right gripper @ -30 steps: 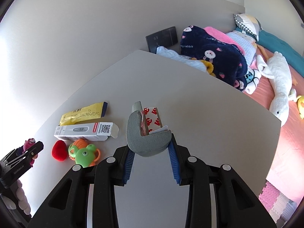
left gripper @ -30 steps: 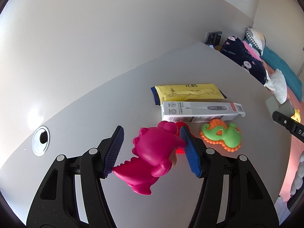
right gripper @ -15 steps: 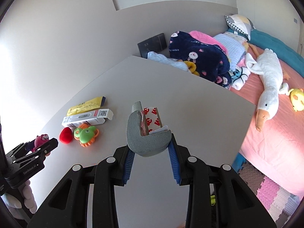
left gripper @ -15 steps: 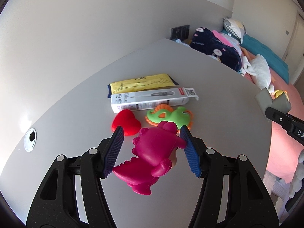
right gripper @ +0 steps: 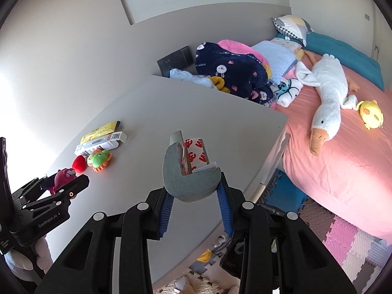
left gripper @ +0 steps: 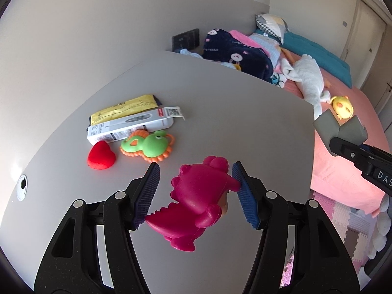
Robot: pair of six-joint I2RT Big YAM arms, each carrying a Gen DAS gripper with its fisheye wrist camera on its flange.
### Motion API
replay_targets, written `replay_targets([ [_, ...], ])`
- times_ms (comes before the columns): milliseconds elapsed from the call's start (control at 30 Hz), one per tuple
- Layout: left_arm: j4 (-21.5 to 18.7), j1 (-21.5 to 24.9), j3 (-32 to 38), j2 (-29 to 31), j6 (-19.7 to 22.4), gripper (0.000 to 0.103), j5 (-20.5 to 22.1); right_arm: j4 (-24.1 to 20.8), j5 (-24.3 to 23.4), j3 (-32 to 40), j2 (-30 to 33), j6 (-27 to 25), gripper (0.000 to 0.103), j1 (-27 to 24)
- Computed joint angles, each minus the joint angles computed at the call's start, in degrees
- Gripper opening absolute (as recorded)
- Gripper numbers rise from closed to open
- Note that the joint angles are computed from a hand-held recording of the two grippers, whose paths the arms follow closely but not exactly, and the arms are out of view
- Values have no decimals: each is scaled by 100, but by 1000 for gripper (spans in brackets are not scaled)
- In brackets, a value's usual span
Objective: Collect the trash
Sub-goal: 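Carry pink dinosaur in left tool and grey cup in right tool over bin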
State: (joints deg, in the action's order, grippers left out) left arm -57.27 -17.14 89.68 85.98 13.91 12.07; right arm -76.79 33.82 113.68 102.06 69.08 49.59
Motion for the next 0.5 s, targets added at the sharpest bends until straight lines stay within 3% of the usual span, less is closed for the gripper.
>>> replay_targets([
  [500, 9, -825, -341, -344, 70, 60, 40, -382, 432, -1179, -956, 1105, 36, 332],
])
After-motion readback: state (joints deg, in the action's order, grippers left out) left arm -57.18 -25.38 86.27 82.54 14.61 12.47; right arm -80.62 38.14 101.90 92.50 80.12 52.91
